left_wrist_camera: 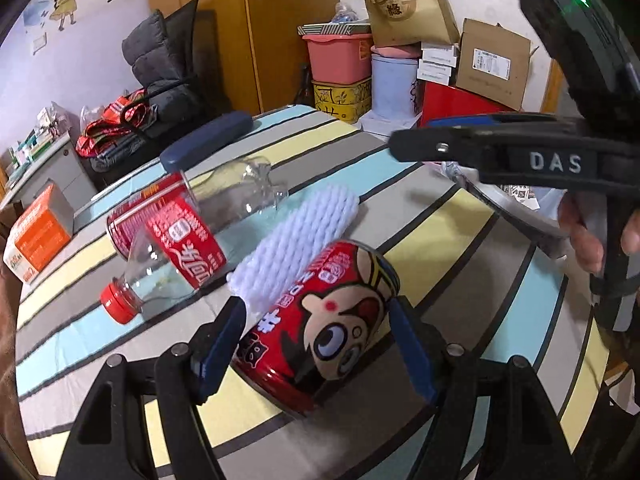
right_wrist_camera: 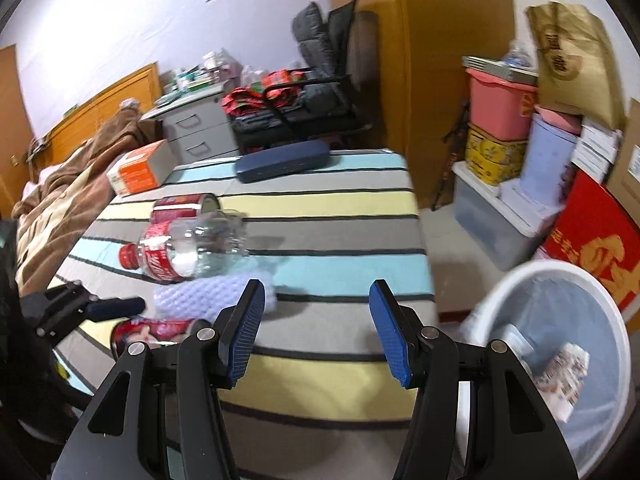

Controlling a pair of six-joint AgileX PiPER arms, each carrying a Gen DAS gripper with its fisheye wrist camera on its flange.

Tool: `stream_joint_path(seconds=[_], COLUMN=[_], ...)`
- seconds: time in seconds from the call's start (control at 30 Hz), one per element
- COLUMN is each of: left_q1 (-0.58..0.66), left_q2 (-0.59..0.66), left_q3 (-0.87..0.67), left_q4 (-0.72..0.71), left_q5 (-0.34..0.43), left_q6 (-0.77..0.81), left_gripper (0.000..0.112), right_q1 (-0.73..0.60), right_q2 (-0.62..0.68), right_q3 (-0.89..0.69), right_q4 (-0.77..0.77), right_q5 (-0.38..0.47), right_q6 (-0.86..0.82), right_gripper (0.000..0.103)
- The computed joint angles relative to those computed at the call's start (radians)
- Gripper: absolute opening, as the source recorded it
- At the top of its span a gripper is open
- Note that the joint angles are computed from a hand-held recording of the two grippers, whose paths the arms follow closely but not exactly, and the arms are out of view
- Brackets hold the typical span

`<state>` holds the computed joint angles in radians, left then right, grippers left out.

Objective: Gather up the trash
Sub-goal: 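Move both tools back over the red can and foam net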

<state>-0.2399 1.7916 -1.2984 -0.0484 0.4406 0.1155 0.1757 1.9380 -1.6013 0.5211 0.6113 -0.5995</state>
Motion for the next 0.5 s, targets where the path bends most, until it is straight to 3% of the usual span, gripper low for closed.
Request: stream_joint_path(seconds=[0.17,0.5], left_q1=[0.047,0.139], left_q2=[-0.009,-0.128], left_q3=[0.02,0.185], left_q4=[-0.145,-0.311], left_q5=[0.01,-0.02], left_q6=[0.109,0.22], left_gripper=[0.068,0.066], right_q1=[0.021,0.052], right_q2=[0.05,0.12], right_q3=[-0.074,-0.174], right_q4=[0.014,-0.001], right_q5=[0.063,0.132], right_q6=[-0.027,-0.062], right_gripper=[0.056,0.056])
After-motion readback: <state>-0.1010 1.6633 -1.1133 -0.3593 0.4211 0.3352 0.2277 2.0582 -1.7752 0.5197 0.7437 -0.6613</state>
